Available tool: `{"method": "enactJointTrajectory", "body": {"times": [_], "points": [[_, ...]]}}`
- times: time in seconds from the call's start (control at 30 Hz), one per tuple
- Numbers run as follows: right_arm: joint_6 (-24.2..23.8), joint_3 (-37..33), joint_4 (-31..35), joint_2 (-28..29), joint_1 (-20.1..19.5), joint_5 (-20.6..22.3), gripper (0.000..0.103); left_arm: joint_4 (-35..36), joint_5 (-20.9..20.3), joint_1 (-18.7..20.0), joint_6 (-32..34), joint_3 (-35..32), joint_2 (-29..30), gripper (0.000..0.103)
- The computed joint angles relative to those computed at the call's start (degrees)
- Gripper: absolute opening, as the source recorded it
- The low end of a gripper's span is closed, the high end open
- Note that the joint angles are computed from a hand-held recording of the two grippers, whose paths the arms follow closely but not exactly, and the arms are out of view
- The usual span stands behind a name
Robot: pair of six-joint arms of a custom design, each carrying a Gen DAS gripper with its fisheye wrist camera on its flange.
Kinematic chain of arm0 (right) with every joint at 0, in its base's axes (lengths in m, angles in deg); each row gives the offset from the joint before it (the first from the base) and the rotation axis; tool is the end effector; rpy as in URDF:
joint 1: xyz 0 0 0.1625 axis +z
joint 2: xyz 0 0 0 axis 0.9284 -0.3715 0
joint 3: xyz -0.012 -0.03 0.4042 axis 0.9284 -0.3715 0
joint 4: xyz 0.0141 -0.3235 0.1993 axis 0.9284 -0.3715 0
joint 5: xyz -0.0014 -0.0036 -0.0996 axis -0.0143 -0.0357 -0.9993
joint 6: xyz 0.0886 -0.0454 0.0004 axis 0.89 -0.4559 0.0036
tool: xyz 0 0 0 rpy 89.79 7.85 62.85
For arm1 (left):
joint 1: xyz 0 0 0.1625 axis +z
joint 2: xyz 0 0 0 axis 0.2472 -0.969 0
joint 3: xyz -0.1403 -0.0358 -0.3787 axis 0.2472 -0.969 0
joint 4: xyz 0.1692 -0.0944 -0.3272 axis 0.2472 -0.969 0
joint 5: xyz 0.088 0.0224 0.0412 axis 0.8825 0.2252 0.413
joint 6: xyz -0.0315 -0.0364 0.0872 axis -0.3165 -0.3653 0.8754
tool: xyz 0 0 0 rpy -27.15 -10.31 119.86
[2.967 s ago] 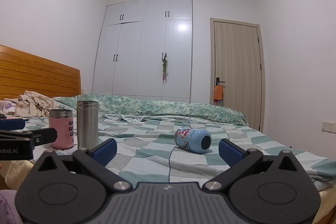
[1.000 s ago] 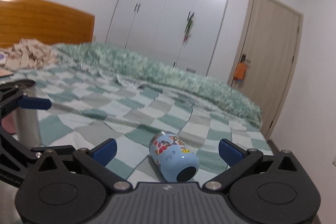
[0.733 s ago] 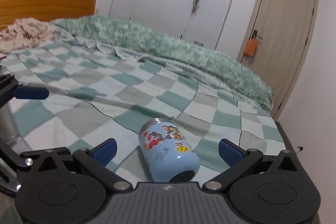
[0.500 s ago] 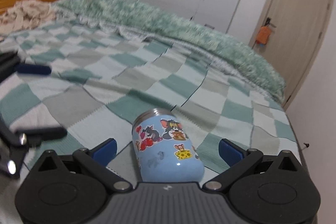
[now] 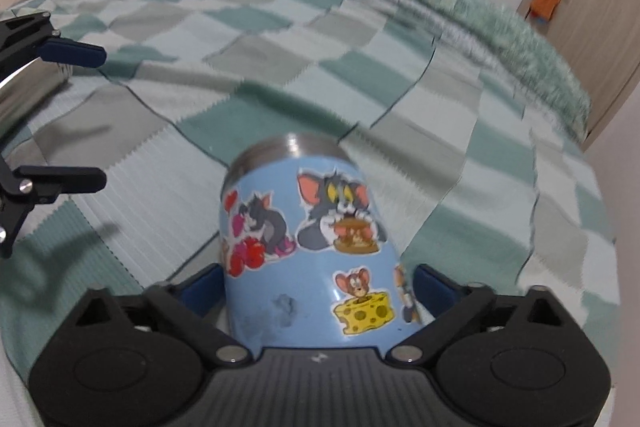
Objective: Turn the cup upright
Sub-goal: 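Lift the blue tumbler with the right tool and rotate it upright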
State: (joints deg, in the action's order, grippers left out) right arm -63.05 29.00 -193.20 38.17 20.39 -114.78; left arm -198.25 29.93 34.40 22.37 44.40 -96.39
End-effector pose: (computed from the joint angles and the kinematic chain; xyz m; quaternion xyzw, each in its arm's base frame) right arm 0.0826 -0.7120 0.2536 0.4698 -0.8060 0.1724 0.3162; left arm -0.2753 -0.6241 0.0596 0.3838 0.7713 -0.3868 0.3290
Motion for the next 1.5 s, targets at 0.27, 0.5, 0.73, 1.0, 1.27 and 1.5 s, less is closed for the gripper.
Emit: {"method": "enactJointTrajectory", "body": {"times": [0.27,0.5,0.73,1.0,1.27,1.5], "points": [[3.29,5.85,-3.58,-3.80,-0.37,2.27,0.088,-1.83,1.44,-2.35,-0.16,2.69,-1.04,0.103],[9.58,16.79,-6.17,-13.23,0.81,4.67,0.088,-4.41,6.98,-8.95,-5.92,11.17,-6.08,0.103],[17.04,29.63,-6.14,-24.42,2.86,5.40,0.088,-3.24,15.33,-17.62,-17.78,23.45,-12.93,0.103],[22.51,45.40,-10.66,-33.54,2.75,5.43,0.088,10.67,22.64,-26.69,-45.13,37.55,-21.08,0.103],[26.94,54.73,-17.61,-33.97,0.97,3.68,0.088,34.51,25.25,-32.85,-75.83,45.90,-28.17,0.103],[30.28,56.38,-23.31,-31.15,1.25,2.11,0.087,52.35,26.16,-35.53,-93.43,47.00,-31.81,0.103]]}}
